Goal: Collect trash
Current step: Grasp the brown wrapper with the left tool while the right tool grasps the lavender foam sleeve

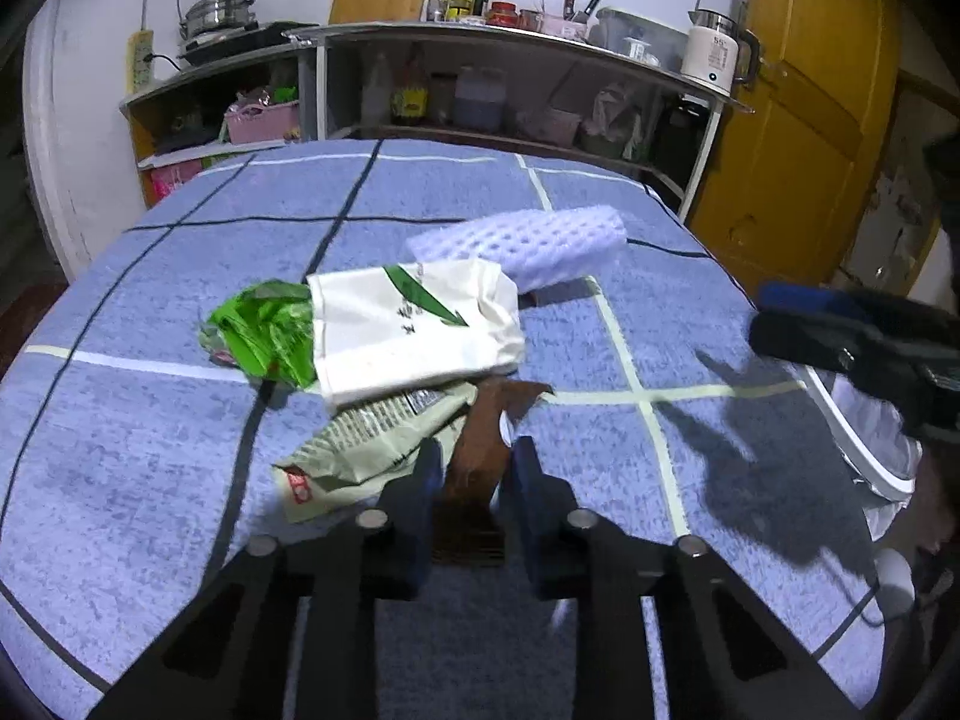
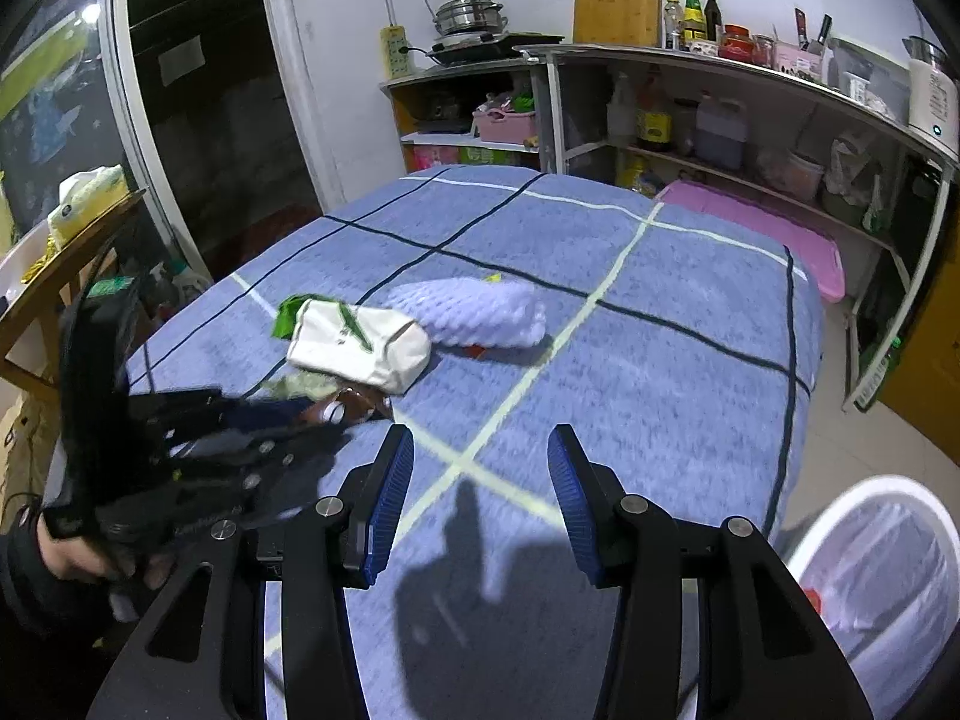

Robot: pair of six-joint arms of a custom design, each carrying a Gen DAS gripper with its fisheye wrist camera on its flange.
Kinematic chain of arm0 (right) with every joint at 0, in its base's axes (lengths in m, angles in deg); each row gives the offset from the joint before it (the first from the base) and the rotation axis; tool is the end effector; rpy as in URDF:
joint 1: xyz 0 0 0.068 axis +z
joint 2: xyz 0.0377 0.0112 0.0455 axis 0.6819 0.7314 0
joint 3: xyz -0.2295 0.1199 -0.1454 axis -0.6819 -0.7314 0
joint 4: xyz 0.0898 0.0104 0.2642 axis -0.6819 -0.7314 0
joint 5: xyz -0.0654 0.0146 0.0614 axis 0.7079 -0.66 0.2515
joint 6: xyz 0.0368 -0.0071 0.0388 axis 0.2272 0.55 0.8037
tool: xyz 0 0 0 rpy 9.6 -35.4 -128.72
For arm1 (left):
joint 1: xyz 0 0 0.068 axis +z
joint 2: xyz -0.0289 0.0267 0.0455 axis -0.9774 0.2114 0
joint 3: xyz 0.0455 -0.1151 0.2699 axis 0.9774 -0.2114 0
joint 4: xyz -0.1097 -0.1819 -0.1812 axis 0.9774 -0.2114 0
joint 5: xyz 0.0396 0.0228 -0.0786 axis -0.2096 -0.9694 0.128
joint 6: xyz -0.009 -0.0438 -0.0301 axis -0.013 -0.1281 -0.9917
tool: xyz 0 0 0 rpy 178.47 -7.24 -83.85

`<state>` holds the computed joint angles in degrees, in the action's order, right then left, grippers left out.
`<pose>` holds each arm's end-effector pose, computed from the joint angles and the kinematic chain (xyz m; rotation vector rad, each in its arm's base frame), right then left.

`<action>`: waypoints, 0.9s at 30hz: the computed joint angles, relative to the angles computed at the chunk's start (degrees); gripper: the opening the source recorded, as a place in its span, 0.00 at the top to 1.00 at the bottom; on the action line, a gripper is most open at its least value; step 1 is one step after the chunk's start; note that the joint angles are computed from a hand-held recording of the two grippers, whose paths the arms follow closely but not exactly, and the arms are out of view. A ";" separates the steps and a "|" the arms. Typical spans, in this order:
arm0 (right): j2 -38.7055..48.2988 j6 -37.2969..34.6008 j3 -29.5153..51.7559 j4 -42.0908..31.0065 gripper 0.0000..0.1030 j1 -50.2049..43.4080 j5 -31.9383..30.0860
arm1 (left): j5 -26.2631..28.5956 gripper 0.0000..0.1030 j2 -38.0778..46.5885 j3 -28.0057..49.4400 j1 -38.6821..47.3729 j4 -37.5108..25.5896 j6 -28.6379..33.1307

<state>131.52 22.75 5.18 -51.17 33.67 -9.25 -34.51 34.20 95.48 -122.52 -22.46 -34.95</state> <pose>0.2842 -0.0219 0.0975 -1.0836 2.1777 0.6149 0.1581 -0.1288 0.0428 -0.3729 2.3305 -0.0318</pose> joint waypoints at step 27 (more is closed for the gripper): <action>10.81 13.77 9.28 8.87 0.90 12.69 5.23 | 0.97 0.82 1.12 -2.58 -0.81 6.48 -2.17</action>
<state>142.33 36.52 14.46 -42.30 46.36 -4.02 -33.54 35.33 92.90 -123.33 -15.98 -37.12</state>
